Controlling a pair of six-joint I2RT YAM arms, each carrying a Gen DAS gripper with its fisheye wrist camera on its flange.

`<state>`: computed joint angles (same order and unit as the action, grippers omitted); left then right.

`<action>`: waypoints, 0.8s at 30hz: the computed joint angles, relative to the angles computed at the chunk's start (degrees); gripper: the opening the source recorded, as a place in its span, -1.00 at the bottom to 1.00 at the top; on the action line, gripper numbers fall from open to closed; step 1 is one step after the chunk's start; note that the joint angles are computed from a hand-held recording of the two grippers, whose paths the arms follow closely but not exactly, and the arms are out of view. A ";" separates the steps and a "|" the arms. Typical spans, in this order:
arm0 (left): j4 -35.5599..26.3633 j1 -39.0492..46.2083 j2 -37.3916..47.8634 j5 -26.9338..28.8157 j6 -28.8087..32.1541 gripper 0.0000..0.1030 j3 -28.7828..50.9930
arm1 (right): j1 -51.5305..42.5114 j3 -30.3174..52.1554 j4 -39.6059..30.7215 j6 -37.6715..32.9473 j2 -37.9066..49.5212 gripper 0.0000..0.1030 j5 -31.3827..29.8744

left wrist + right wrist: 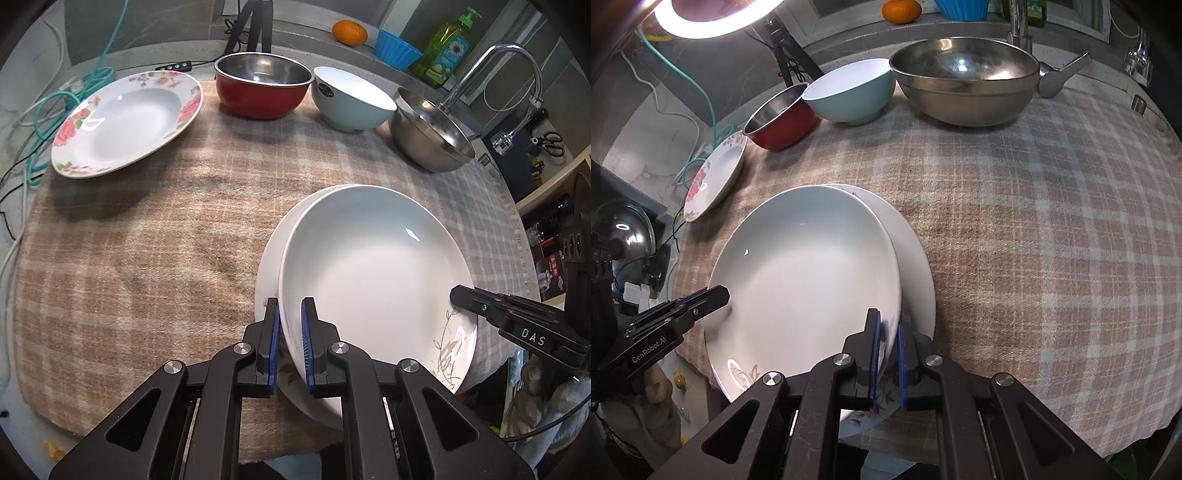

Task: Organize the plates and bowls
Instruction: 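Lower the plain white plate onto the pink-flowered plate and open both tools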

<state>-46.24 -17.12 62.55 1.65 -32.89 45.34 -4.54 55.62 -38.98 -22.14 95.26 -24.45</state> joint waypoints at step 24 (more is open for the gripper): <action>0.84 -0.59 0.98 -0.48 0.85 -0.82 -0.25 | 1.66 -1.16 2.00 -1.44 -1.01 -0.78 3.01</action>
